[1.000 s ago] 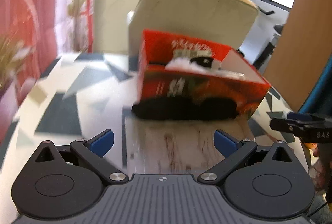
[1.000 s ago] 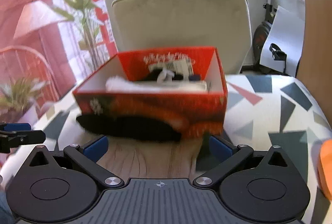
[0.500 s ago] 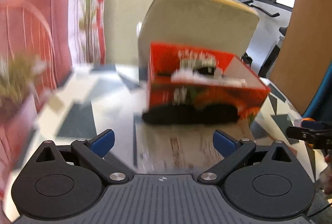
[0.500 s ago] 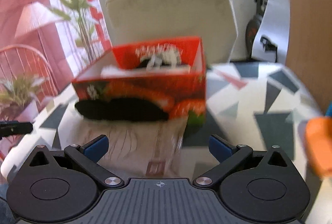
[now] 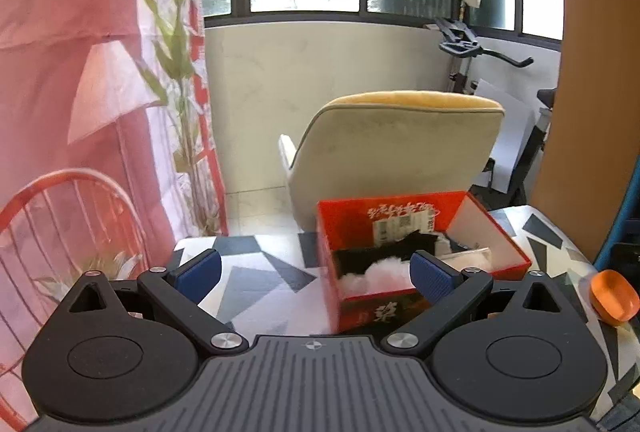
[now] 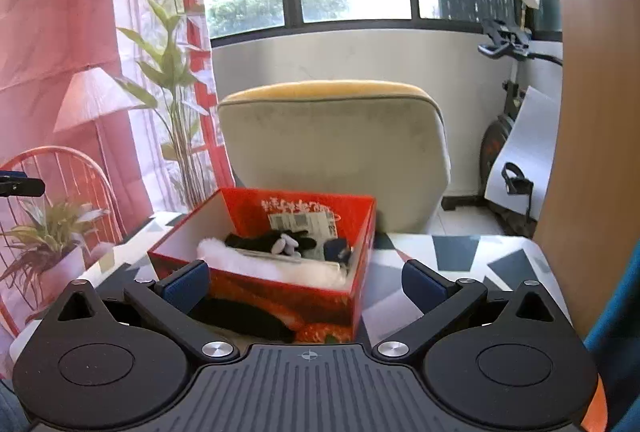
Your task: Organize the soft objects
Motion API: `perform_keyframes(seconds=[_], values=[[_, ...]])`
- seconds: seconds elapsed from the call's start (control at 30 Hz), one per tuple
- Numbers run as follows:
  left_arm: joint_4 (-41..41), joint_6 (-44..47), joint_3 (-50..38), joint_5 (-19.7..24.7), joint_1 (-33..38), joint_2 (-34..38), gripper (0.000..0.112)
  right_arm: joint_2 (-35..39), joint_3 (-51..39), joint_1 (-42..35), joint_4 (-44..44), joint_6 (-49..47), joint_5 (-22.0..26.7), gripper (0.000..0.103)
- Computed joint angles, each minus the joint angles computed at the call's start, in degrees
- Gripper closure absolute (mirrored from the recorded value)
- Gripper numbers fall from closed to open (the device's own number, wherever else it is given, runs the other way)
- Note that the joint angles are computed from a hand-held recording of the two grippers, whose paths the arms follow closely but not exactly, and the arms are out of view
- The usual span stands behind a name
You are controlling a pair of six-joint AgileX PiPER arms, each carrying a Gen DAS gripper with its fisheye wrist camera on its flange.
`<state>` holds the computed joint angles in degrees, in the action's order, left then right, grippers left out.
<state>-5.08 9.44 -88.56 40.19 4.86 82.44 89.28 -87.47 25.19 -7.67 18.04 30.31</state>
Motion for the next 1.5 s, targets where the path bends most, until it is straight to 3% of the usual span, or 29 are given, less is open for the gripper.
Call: perform_keyframes(seconds=[0.1, 0.47, 0.53, 0.6, 0.73, 0.93, 1.17, 1.23, 1.3, 1.37, 1.5], values=[[-0.72, -0.10, 3.54, 0.48, 0.20, -0.67, 0.011, 0.14, 1.27, 0.25, 1.36, -0.95, -0.36, 0.004], [-8.34, 5.76, 23.14, -1.11, 2.38, -4.01, 0.019, -0.51, 14.28, 6.08, -3.86, 9.54, -2.53, 0.012], [-9.77, 6.12, 26.48, -0.46, 2.58, -4.04, 0.024, -0.45, 16.56, 7.06, -3.48, 9.97, -1.81, 0.015], [-12.31, 7.79, 29.37, 0.07, 3.37, -3.80, 0.037, -0.44, 19.06, 7.94, -2.51, 11.15, -1.52, 0.016], [-17.64, 11.67, 31.47, -0.01, 5.66, -1.43, 0.041, 0.70, 21.99, 8.65, 3.60, 9.12, 0.25, 0.030], [-23.22, 16.76, 31.61, 0.91, 7.55, 0.70, 0.042, 2.24, 23.20, 9.24, 7.11, 7.78, -0.76, 0.036], [-22.98, 14.84, 31.18, 0.30, 5.29, 3.08, 0.044, 4.58, 20.95, 8.80, 10.16, 3.96, -0.14, 0.053], [-23.90, 15.40, 31.39, 0.20, 5.40, 3.43, 0.052, 4.86, 20.81, 8.46, 11.13, 3.03, -0.14, 0.057], [-25.91, 17.04, 32.14, -0.08, 6.13, 3.05, 0.075, 4.91, 20.85, 8.43, 10.65, 3.96, -0.17, 0.062], [-31.00, 21.72, 33.17, 0.54, 8.07, 2.41, 0.087, 4.72, 21.14, 8.29, 10.26, 4.57, -0.33, 0.072], [-35.86, 27.31, 34.36, 1.85, 9.85, -0.27, 0.094, 3.36, 21.46, 7.70, 12.72, 1.73, -0.19, 0.083]])
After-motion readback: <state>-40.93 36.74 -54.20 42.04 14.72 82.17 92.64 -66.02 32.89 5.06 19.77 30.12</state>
